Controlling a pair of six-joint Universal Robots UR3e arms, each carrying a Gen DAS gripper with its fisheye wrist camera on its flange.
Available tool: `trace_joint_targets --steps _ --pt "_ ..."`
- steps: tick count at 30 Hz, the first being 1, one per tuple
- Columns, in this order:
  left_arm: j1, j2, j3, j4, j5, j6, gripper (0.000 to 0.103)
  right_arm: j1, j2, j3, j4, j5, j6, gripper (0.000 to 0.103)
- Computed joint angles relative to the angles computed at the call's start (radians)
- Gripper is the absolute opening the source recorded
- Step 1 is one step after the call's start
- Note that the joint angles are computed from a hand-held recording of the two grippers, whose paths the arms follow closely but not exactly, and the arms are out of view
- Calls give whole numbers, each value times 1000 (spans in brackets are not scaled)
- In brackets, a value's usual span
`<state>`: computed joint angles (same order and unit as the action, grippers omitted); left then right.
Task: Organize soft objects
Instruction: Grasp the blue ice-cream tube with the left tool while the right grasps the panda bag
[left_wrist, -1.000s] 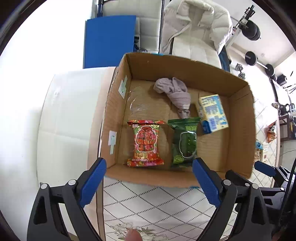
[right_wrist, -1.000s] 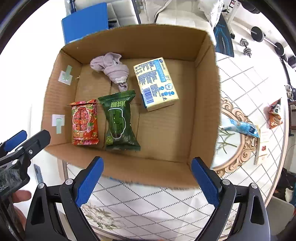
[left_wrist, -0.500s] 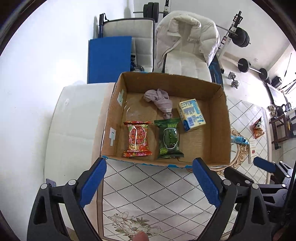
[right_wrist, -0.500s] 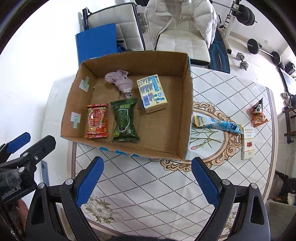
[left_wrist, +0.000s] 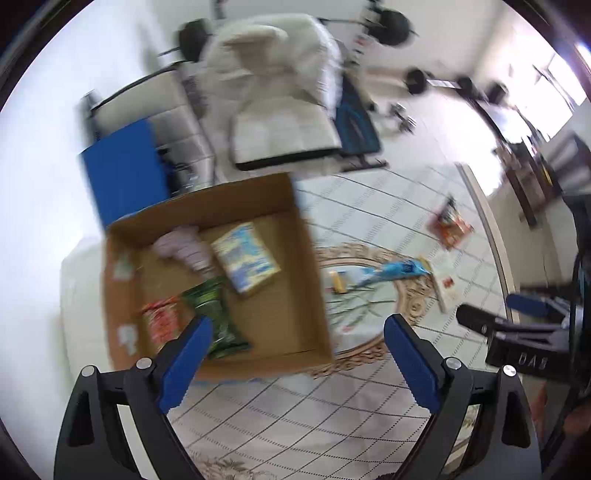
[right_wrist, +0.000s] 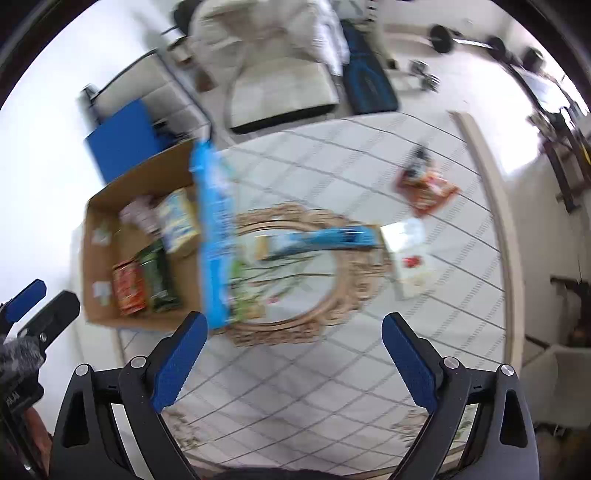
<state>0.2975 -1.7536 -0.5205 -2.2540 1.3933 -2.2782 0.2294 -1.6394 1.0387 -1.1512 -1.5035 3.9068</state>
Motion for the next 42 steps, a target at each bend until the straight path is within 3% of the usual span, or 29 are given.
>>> trace_joint_targets --steps 6,8,12,13,16,19,21,23,26,29,31,33,34,36,37,39,42 --pt "-444 -29 -449 429 218 -102 95 -513 -353 461 44 63 -418 97" --pt "-535 -62 -550 549 293 -111 89 -614 -386 534 44 64 -518 97" --pt "-634 -170 -633 652 394 -142 81 -757 -405 651 10 70 -683 98" --pt "-654 -206 -635 662 413 -148 80 -767 -398 675 -12 74 -706 98" --pt "-678 -272 -614 666 430 -166 66 -790 -348 709 -73 78 -762 98" --pt "-688 -330 -563 628 438 -183 34 -789 -290 714 -139 76 -788 98" --pt "-673 -355 -509 574 408 -225 30 -777 -234 707 -198 77 -810 98" --pt "-629 -407 -371 432 321 -295 20 -756 -162 687 -258 73 -821 98" --pt "-504 -541 -75 140 111 -481 17 -720 -60 654 -336 62 -837 98" --pt "-441 -556 -53 103 24 -563 17 -688 67 605 -393 55 -853 97" --pt "-433 -527 -120 146 22 -571 18 -683 135 581 -397 71 -862 97" --pt "-452 -518 -157 174 66 -549 26 -689 175 572 -399 90 -861 95" --pt "-468 -501 -196 209 94 -542 33 -688 183 566 -398 94 -853 88" --pt "-503 -477 -260 264 132 -511 35 -694 208 561 -396 112 -842 69" --pt "-520 -464 -293 291 148 -503 37 -699 210 567 -396 119 -843 65" --pt "-558 -422 -373 368 188 -495 37 -707 212 578 -398 130 -841 58" --pt "-594 -391 -426 424 204 -519 26 -715 204 604 -407 135 -836 52"
